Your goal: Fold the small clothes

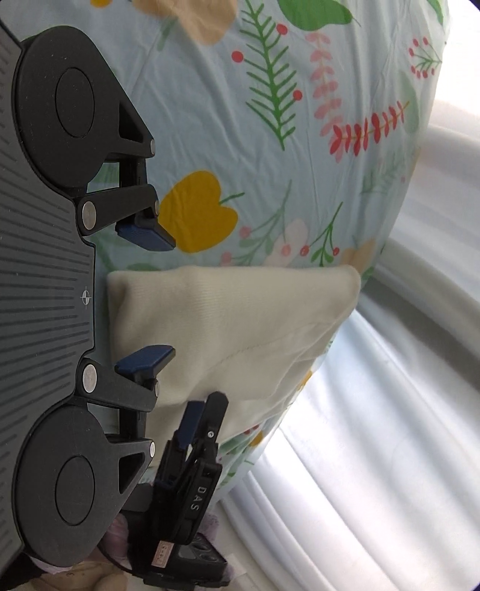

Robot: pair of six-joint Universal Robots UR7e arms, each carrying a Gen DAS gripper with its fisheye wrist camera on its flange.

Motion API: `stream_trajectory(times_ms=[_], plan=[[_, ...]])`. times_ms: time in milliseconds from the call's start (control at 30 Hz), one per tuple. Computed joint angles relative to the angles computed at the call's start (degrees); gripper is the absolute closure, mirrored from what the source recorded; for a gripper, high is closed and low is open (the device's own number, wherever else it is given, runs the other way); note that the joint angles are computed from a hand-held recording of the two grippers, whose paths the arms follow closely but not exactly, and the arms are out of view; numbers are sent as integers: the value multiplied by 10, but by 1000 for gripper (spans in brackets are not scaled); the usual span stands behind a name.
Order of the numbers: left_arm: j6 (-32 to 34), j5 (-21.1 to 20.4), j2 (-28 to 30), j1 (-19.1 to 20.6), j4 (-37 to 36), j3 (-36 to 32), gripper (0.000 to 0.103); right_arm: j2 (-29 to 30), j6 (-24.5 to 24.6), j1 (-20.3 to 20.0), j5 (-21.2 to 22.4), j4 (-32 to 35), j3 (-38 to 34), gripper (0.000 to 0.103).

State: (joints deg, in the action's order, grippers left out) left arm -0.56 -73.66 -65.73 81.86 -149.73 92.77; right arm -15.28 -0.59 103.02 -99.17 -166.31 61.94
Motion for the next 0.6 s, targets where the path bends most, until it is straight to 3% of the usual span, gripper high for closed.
stream_trajectory(times_ms=[233,267,367,600], plan=[[7,1,37,1,-6,-34,41,27,35,-18,54,43,-60,45],[4,4,43,0,-1,-39,41,33,40,-20,62,46,-71,46],[6,-6,50,3,4,-45,41,46,47,-20,72,58,-96,65],[22,-3,56,3,19,-49,37,70,45,-21,93,81,-131,67]])
